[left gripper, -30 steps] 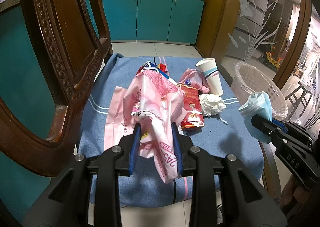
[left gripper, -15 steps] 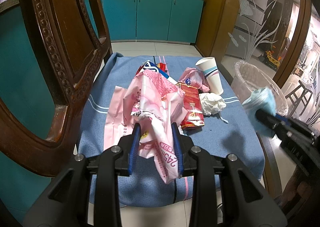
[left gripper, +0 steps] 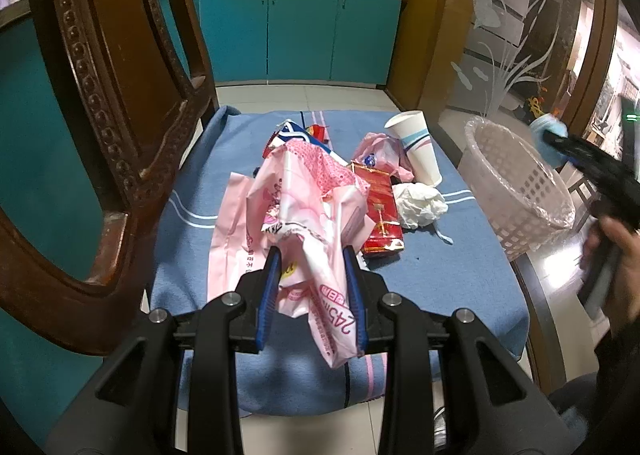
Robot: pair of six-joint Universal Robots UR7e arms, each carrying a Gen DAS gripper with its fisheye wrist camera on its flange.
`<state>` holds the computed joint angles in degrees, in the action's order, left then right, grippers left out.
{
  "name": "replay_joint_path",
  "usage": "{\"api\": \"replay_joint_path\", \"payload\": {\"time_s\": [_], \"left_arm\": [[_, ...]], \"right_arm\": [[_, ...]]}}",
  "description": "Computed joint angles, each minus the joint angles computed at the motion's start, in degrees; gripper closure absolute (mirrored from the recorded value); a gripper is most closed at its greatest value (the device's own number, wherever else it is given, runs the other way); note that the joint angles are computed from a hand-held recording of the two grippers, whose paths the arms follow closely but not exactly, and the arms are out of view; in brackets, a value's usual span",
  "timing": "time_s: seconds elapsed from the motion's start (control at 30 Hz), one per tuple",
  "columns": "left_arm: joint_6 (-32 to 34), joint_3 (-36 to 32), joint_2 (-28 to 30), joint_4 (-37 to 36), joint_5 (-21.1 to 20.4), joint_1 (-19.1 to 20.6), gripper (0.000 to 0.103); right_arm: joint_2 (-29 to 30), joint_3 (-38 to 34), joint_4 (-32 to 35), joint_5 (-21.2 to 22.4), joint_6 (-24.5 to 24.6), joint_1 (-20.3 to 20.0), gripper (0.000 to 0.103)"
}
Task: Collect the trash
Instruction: 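Drop the mask into the basket with the right tool while the left drops the pink bag in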
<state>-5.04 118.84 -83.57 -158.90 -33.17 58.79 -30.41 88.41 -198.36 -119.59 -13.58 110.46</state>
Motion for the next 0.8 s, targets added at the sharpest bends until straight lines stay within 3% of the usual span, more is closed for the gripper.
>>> {"api": "replay_joint_path", "payload": {"time_s": [0.13, 0.27, 0.43, 0.63, 0.67, 0.7, 0.73, 0.77, 0.8], "left_arm": [[1.13, 0.46, 0.14, -1.04, -1.56, -0.01, 0.071], [3.23, 0.58, 0.94, -2.19, -3.17, -0.51, 0.072], [4.06, -4.8, 6.19, 0.92, -8.46, -1.6, 0.072], [8.19, -21.74, 21.8, 3.36, -16.56, -2.96, 0.071], [8.82, -25.66, 25.01, 4.54, -17.86, -3.0, 0.067], [10.3, -29.01, 28.17, 4.01, -18.21, -3.06, 0.055], [11.58, -31.38, 30.73, 2.52, -17.71, -3.1, 0.04], [12.12, -32.89, 32.38, 1.89, -17.13, -3.04, 0.01], [12.42, -34.59, 34.1, 1.8, -16.43, -2.88, 0.006]], "right_arm": [[-2.8, 2.32, -0.18, 1.61, 6.21, -0.89, 0.035], [-5.07, 7.83, -15.63, 2.31, 6.46, 1.19, 0.003], [-6.63, 10.87, -22.68, 2.61, 8.01, 1.45, 0.003], [-6.23, 11.51, -32.49, -0.71, 9.89, 0.65, 0.003], [-6.68, 11.87, -32.54, -0.64, 10.67, 0.27, 0.003], [-6.55, 12.01, -32.6, -0.66, 10.99, 0.28, 0.003], [-6.71, 11.98, -32.05, -0.75, 11.11, 0.14, 0.003], [-6.61, 11.8, -31.75, -0.79, 11.16, 0.1, 0.003], [-7.07, 12.33, -31.15, -0.53, 11.32, -0.03, 0.003]]}}
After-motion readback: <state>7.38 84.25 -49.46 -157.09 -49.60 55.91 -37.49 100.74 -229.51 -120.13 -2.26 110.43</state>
